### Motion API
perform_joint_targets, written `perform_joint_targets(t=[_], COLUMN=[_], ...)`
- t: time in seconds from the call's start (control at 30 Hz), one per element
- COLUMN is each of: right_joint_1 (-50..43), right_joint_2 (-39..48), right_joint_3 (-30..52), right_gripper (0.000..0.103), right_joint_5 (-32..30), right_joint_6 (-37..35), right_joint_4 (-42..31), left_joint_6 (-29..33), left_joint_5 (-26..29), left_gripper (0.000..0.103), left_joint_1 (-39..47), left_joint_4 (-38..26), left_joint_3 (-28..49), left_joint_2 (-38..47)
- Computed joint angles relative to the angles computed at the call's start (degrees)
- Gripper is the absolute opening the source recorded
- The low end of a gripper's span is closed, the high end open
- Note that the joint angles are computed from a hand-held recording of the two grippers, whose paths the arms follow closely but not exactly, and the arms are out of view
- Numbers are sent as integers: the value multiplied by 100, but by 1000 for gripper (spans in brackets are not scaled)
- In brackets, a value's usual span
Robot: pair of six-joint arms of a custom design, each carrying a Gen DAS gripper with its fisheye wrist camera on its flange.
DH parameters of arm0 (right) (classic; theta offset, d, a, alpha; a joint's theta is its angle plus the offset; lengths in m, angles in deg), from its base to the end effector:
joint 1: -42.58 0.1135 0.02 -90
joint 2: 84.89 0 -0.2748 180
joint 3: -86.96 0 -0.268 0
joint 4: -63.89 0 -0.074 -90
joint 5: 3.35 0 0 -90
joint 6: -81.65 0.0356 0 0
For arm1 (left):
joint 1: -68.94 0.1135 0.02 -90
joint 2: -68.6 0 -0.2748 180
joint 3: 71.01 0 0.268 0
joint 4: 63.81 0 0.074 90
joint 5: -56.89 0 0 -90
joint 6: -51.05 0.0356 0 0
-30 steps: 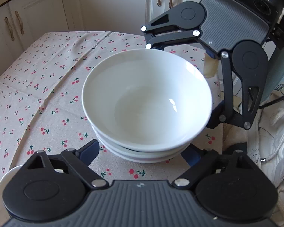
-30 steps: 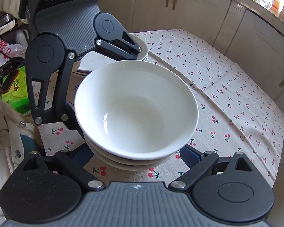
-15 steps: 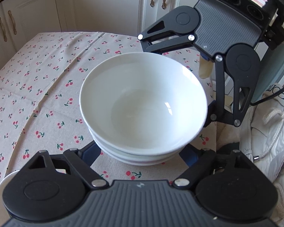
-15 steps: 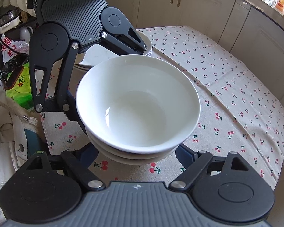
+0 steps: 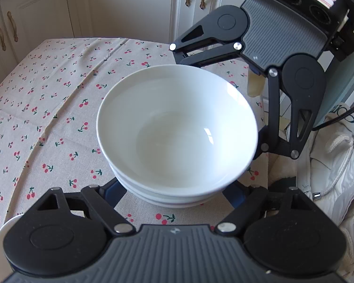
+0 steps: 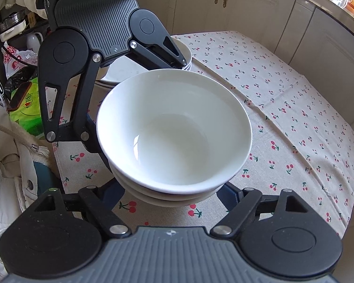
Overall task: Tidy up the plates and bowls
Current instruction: 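Lift the bowl stack with both tools and carry it over the plate stack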
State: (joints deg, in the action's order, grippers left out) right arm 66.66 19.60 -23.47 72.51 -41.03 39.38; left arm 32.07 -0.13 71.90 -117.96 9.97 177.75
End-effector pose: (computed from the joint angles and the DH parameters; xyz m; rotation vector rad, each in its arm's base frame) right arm 0.3285 0.1563 0.1327 -1.3033 2.2284 0.2662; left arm 0.3608 -0.0007 0.1436 1.5230 2.1615 -0.5183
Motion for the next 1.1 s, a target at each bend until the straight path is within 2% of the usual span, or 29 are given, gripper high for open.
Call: perform_joint_targets(t=[0.57,1.1], right_joint_1=[-34,84], right_joint_2=[-34,-410], right_joint_3=[135,236], right_gripper=[87,86], right_joint_5=[-31,181], right_joint_6=[132,-83], right_joint_4=[-223,-529], left_joint_6=[-149,-172], left_joint_5=[31,14], left_gripper=[85,85], left_joint_1=[-14,70], left_joint_4=[39,6], left_joint_3=[-66,-198], left_joint_2=[-149,-594])
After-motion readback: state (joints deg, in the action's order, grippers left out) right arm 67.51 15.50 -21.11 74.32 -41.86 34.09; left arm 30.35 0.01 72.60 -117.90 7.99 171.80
